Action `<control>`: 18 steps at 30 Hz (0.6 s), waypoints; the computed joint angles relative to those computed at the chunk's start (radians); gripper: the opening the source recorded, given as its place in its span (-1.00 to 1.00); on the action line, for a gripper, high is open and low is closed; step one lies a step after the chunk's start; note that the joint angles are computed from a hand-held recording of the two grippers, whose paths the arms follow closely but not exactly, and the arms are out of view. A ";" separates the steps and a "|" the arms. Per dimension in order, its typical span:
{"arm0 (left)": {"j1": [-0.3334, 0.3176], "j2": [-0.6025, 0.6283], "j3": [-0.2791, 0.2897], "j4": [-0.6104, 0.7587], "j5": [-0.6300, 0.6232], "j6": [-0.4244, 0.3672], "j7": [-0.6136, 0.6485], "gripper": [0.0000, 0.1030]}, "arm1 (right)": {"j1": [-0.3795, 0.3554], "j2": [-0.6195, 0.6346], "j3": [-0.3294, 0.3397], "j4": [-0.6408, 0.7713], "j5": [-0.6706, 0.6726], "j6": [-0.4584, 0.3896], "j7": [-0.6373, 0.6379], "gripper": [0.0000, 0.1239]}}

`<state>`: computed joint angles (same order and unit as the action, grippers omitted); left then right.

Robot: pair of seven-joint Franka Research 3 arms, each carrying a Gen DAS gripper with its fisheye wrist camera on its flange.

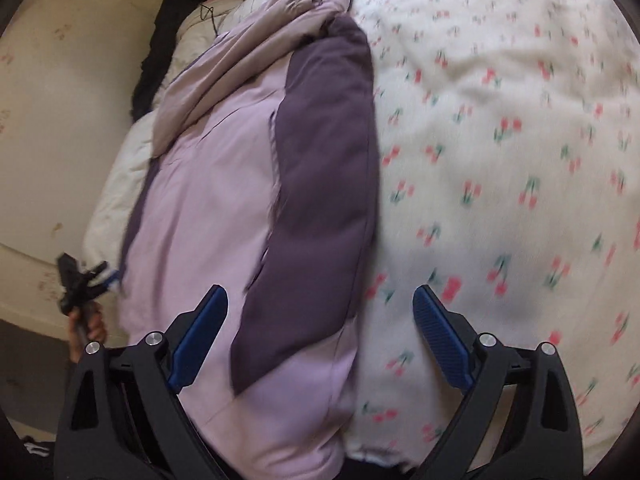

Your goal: Fold large clothes

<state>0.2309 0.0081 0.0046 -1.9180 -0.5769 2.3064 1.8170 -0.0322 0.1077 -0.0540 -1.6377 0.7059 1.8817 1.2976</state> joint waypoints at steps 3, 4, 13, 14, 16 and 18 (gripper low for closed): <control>0.007 -0.043 0.013 -0.065 -0.009 -0.023 0.011 0.86 | -0.008 -0.031 -0.003 -0.038 0.051 -0.060 -0.011 0.46; 0.009 -0.053 0.022 -0.079 -0.041 -0.047 0.030 0.86 | -0.007 -0.042 -0.003 -0.047 0.054 -0.071 -0.014 0.46; 0.004 -0.098 0.052 -0.167 -0.180 -0.258 0.160 0.86 | -0.019 -0.072 -0.027 -0.106 0.192 -0.198 -0.023 0.46; 0.002 -0.088 0.052 -0.166 -0.174 -0.288 0.145 0.86 | -0.017 -0.065 -0.025 -0.110 0.201 -0.201 -0.022 0.46; 0.001 -0.095 0.049 -0.187 -0.193 -0.279 0.135 0.85 | -0.019 -0.056 -0.024 -0.108 0.215 -0.217 -0.022 0.46; -0.004 -0.124 0.049 -0.227 -0.243 -0.226 0.146 0.83 | -0.017 -0.067 -0.022 -0.128 0.232 -0.200 -0.042 0.33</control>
<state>0.2271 -0.1162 0.0537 -2.1452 -0.8194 2.0803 1.9633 -0.0496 0.0410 -0.0758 -1.7655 0.9381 1.6818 1.2558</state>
